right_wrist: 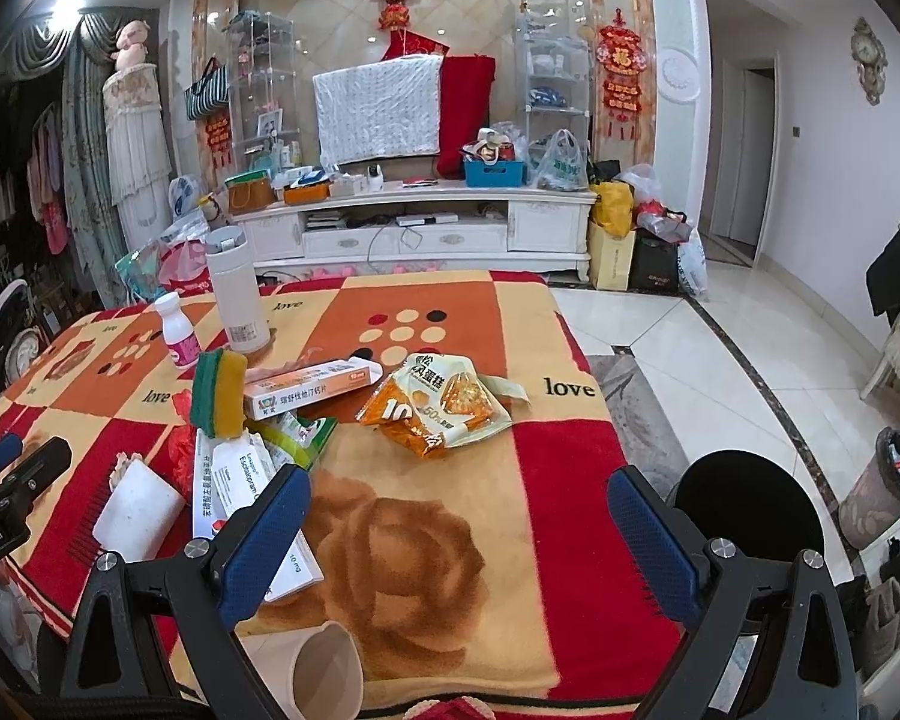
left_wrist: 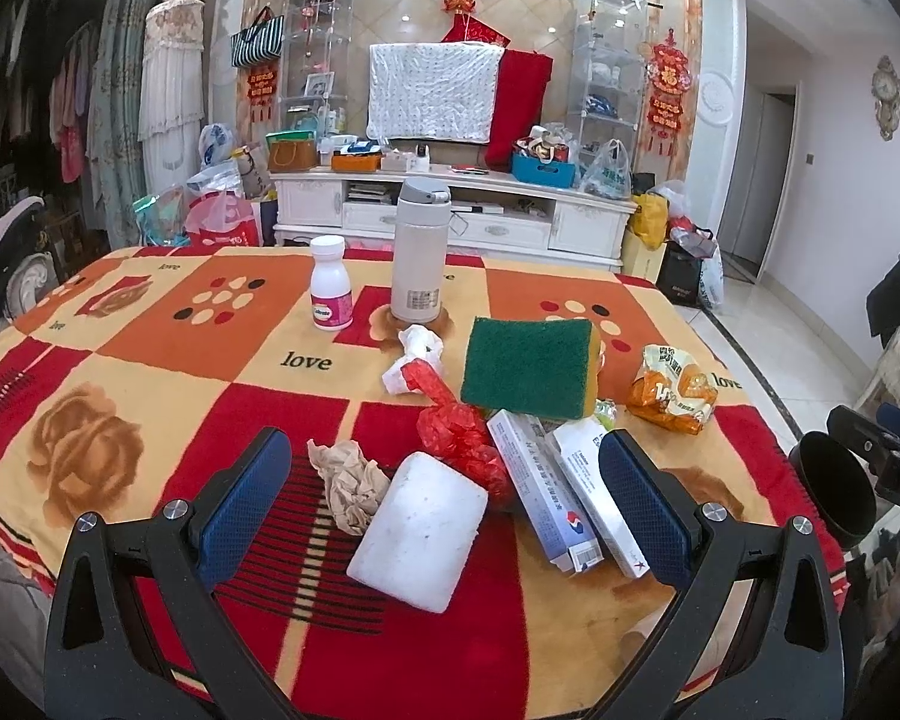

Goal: Collect trash

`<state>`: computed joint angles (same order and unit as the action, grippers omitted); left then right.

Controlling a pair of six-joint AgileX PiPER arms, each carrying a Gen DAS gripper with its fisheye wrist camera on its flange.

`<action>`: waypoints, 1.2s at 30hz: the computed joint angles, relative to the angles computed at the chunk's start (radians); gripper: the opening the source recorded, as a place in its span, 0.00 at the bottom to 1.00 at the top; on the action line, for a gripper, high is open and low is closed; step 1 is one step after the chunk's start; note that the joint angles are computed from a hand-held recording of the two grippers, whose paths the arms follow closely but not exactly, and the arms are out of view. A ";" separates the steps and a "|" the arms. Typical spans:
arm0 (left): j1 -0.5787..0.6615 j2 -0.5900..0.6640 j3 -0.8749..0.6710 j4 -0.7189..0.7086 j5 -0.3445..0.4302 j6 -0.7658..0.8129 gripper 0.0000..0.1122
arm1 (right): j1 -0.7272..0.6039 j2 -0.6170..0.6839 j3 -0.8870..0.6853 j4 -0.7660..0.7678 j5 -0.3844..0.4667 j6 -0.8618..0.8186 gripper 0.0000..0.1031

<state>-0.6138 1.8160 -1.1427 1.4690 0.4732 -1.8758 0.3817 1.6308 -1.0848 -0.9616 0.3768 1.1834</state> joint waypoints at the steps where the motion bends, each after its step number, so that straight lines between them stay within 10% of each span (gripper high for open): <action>1: 0.000 0.000 0.002 0.003 0.000 -0.003 0.91 | 0.001 -0.001 0.002 -0.002 0.000 0.003 0.96; 36: 0.016 0.025 -0.009 -0.066 -0.024 0.052 0.91 | -0.010 0.039 -0.023 0.148 0.020 -0.160 0.96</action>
